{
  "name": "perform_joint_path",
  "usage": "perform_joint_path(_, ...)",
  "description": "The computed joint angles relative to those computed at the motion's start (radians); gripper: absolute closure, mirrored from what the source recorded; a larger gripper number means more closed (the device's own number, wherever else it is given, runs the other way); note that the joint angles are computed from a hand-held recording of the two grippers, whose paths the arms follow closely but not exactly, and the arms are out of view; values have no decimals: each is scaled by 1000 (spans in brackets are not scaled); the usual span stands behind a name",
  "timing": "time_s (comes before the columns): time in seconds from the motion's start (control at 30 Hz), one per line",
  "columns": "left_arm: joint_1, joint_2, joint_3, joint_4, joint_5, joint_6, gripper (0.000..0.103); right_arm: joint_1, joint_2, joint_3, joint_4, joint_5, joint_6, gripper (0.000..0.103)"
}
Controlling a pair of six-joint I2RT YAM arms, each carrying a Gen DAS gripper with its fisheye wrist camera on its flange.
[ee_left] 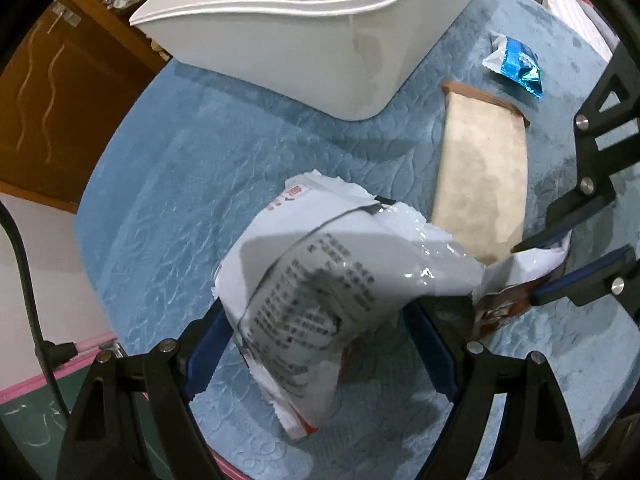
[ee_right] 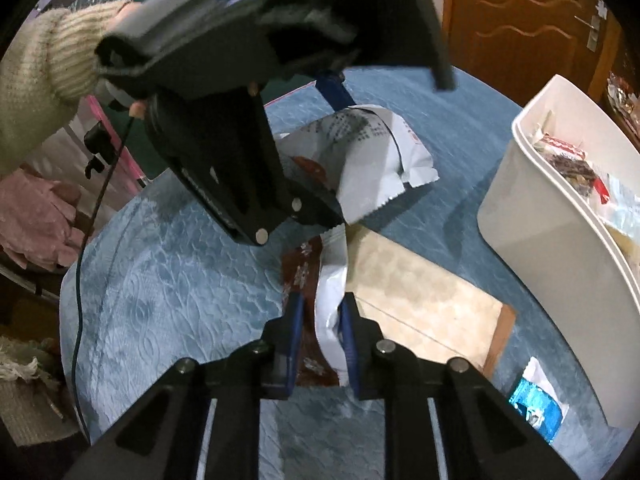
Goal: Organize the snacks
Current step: 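Grasp the white printed bag with the left tool while the right grasps the brown-white wrapper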
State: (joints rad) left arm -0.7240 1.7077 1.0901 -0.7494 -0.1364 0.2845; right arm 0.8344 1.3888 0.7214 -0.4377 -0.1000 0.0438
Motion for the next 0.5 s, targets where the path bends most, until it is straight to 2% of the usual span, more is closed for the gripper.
perform_joint_path(0.07, -4, -15, -13, 20, -11, -2, 35, -15, -12, -11, 2, -12, -2, 85)
perform_joint_path(0.2, -9, -38, -31, 28, -32, -32, 43, -52, -41, -22, -13, -28, -18, 85)
perform_joint_path(0.37, -66, -74, -55, 16, -123, -162, 47, -57, -104, -30, -48, -11, -5, 86)
perform_joint_path(0.5, -104, -98, -28, -55, -144, -261, 47, -65, -188, -47, -90, 0, 14, 86)
